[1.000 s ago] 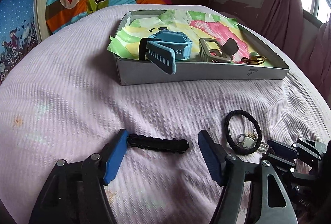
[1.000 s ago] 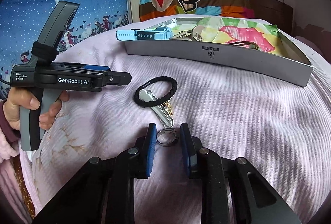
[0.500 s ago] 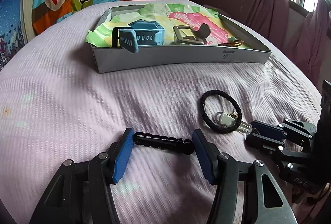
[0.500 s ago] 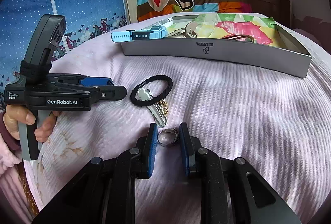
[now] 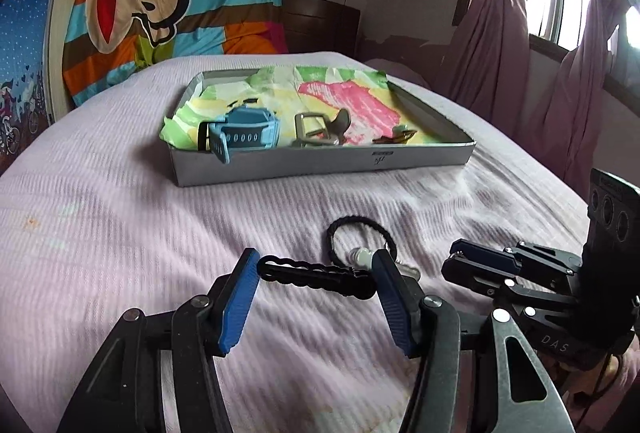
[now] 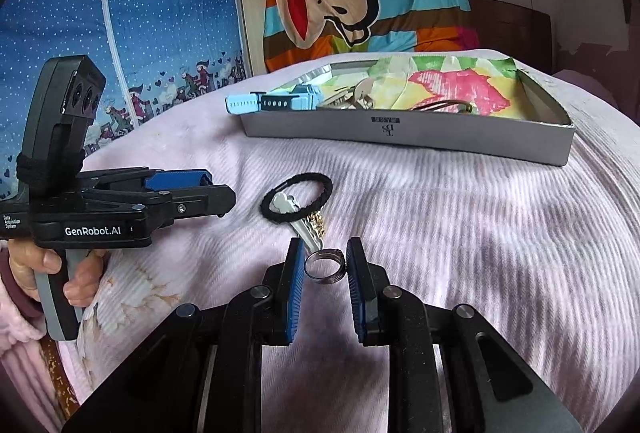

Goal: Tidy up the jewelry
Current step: 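Carry the strap and ring into the silver tray and open both tools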

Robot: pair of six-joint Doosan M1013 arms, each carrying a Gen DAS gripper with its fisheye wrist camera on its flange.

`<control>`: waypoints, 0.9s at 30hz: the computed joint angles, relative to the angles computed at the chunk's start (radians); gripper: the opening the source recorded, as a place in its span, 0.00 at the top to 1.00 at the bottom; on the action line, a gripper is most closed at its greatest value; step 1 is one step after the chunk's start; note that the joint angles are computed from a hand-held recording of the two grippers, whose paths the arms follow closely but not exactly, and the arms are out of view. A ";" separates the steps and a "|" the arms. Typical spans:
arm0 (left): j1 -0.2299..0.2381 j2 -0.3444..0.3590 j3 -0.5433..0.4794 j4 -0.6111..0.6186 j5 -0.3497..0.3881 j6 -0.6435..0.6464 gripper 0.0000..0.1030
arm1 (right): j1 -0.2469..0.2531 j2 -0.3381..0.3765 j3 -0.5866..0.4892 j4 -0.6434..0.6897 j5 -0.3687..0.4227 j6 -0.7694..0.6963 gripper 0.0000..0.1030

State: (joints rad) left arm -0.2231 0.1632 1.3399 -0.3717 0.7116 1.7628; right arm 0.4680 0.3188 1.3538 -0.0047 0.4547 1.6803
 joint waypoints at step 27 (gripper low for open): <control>-0.032 0.268 -0.412 0.154 0.131 -0.329 0.46 | -0.082 0.192 -0.390 -0.170 0.260 0.200 0.82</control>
State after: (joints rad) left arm -0.2550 0.4312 0.9283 -0.2181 0.8426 1.4336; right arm 0.3859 0.5106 0.9639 -0.1743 0.7151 1.8803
